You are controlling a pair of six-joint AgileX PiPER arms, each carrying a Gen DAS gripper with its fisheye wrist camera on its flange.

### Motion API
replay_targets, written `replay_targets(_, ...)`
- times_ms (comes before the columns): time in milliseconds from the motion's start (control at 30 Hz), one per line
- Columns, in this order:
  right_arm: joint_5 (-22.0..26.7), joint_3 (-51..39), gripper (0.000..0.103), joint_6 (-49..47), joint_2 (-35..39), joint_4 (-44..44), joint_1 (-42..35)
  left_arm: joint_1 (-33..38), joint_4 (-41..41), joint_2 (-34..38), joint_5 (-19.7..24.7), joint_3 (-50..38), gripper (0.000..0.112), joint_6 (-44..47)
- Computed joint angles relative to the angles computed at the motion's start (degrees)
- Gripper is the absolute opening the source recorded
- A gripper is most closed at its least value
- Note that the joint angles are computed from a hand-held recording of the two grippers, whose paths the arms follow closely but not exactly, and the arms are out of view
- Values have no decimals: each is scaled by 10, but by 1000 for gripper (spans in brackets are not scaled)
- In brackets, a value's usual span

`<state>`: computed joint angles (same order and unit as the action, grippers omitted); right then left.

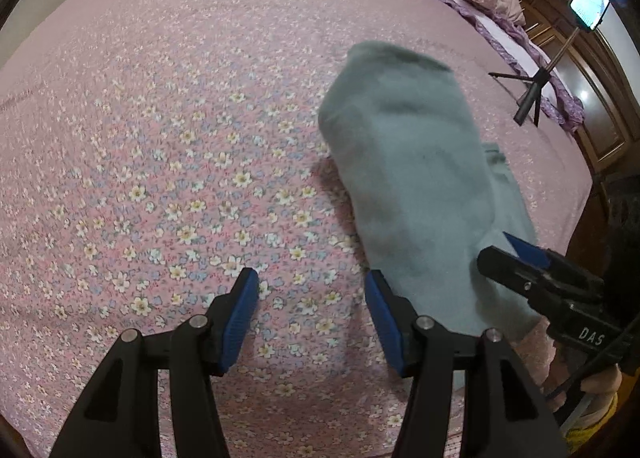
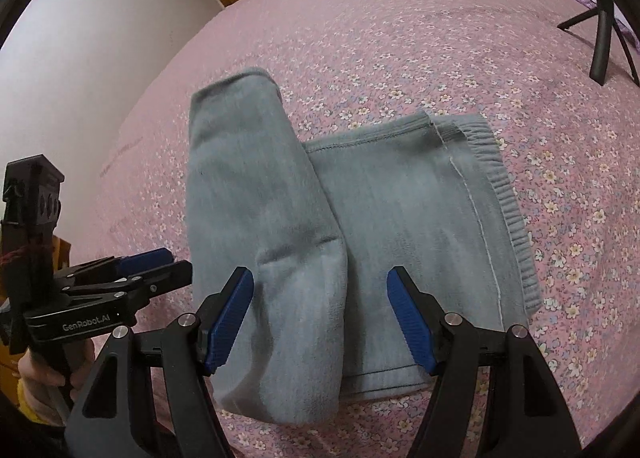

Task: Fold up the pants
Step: 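Fold the held corner over the pants with the left gripper, then open, then close the right gripper on the folded pants edge and lift it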

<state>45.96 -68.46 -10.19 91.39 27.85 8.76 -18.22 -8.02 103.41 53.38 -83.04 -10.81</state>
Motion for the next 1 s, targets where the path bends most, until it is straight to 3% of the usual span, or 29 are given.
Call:
replay_targets(300, -15, 8, 71, 9, 1, -24, 9, -23, 26, 3, -11, 7, 62, -11)
replay_targets(367, -15, 8, 63, 23, -2, -38, 11, -30, 35, 6, -11, 2, 62, -19)
replay_targets(467, -9, 9, 45, 20, -11, -33, 8, -37, 37, 14, -9, -8, 62, -29)
replay_targets(500, -6, 10, 34, 11, -13, -21, 5, -38, 37, 15, -10, -8, 62, -30)
replay_targets(633, -6, 10, 21, -3, -20, -9, 12, -39, 37, 10, -13, -2, 62, -34)
replay_targets(733, -14, 16, 15, -22, -28, 14, 10, -35, 33, -7, -19, 17, 62, -27)
replay_targets(1000, -4, 19, 12, -57, -90, 33, -2, -31, 36, -29, -28, 38, 62, -19)
